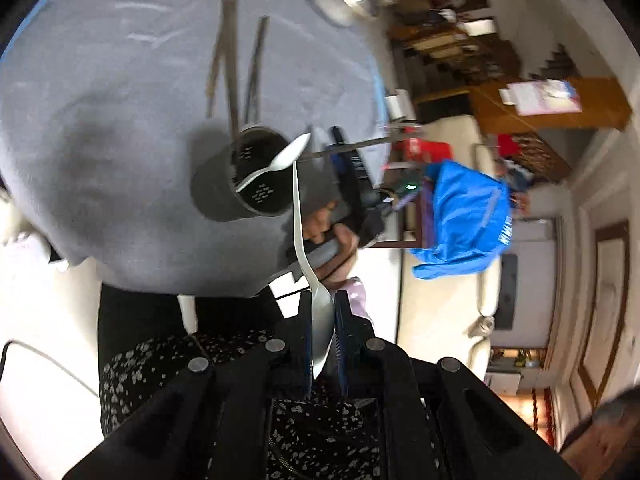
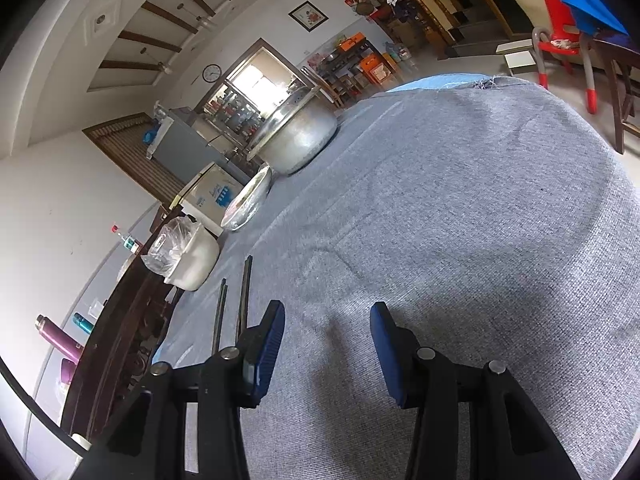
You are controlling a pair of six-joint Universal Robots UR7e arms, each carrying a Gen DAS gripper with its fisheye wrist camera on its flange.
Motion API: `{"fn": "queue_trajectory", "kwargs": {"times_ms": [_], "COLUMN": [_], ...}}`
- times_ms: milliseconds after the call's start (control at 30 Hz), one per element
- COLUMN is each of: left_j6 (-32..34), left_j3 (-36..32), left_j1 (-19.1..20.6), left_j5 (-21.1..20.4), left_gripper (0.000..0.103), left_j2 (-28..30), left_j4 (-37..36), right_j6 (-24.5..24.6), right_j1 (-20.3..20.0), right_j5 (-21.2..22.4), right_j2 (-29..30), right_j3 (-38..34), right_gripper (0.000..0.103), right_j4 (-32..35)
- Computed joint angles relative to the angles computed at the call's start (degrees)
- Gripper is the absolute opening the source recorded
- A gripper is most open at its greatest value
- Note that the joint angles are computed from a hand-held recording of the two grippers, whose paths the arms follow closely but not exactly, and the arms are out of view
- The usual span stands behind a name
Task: Organize utensils
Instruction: 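Carry the white spoon over the grey cup with the left tool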
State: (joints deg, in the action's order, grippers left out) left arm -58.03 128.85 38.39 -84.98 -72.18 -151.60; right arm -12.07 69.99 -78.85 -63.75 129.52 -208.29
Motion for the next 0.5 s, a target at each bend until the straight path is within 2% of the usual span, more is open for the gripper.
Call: {"fn": "queue_trajectory", "kwargs": {"times_ms": [133,267,500], "left_j6": [-3.6,-5.64,-7.33], "left_j3": [-0.7,-0.97,-3.16], "left_j1": [1.24,2.14,4.44], "left_j5": [-0.95,-0.89,-2.27], "left_gripper": [0.01,0.01,0.01], "left_j2": [0.41,0.16,3.02], "left_j4": [3.16,3.18,1.17], "right_j6": [0.15,0.33,0.62], "right_j1": [0.06,0.06,-0.06], "right_j5": [-0.08,-0.19,-0.09], "right_j2": [0.15,0.33,0.39], "right_j3": [-0.05,-0.14,0.05], "right_gripper": [0.048,0.048,0.048], "right_j4": [-0.19,-0.52,-1.23]}}
